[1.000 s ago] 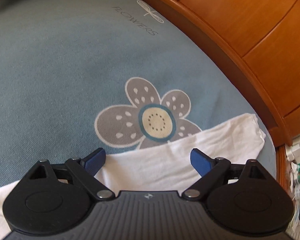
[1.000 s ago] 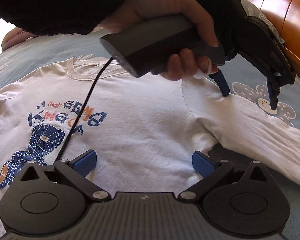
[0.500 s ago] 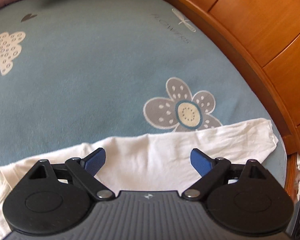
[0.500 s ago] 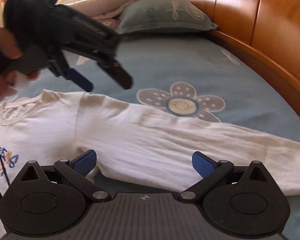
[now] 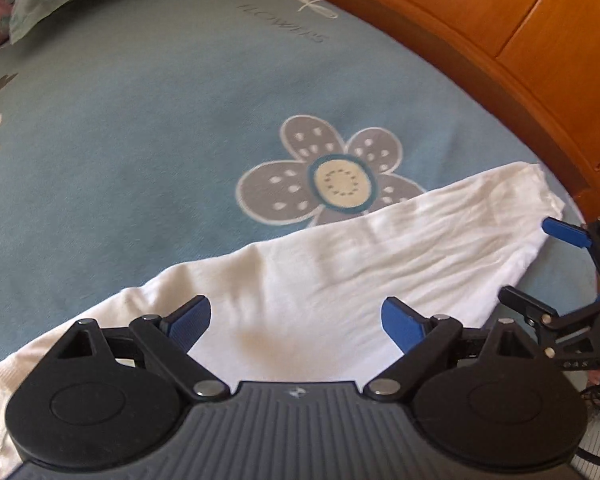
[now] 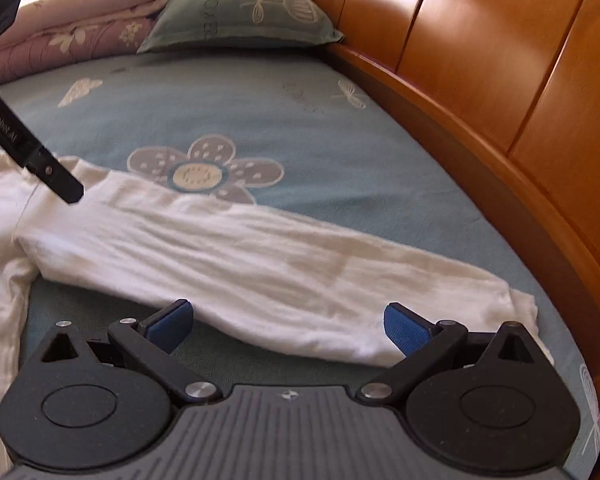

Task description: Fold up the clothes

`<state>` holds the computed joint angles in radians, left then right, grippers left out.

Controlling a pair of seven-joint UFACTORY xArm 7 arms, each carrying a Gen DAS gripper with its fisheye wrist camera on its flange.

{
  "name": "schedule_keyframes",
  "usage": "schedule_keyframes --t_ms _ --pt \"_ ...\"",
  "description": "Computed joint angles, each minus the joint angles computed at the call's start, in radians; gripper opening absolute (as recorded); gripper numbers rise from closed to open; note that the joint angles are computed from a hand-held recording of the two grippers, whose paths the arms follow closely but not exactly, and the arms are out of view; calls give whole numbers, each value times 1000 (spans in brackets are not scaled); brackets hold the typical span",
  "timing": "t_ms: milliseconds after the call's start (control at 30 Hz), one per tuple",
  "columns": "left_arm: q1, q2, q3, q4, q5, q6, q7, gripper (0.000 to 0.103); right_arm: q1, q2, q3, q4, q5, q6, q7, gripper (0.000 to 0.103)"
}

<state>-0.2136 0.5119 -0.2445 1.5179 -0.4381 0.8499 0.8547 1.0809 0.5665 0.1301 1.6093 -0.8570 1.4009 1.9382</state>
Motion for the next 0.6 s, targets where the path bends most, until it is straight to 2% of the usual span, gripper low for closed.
schedule_keyframes --t_ms 67,133,233,333,433,533,600 --pt "-8 -2 -11 -24 4 -15 37 92 -15 -15 -5 -34 10 -4 22 103" --pt "-37 -14 0 -76 47 -87 48 92 -36 -31 8 -81 48 -19 45 103" --pt "-36 -42 -16 -139 58 -161 110 95 -29 -113 31 -231 34 -114 212 103" --pt "-37 -34 -27 -96 50 -111 97 94 -44 -176 68 -294 67 -108 275 103" --pt "-34 -21 -50 -48 10 -63 113 94 -46 -232 78 -357 23 -48 390 103" --pt "-46 -1 -72 -4 -21 6 157 94 -122 -273 95 -437 33 -108 377 103" --pt "-79 3 -56 -5 6 7 156 94 -157 -281 107 -481 49 -137 357 103"
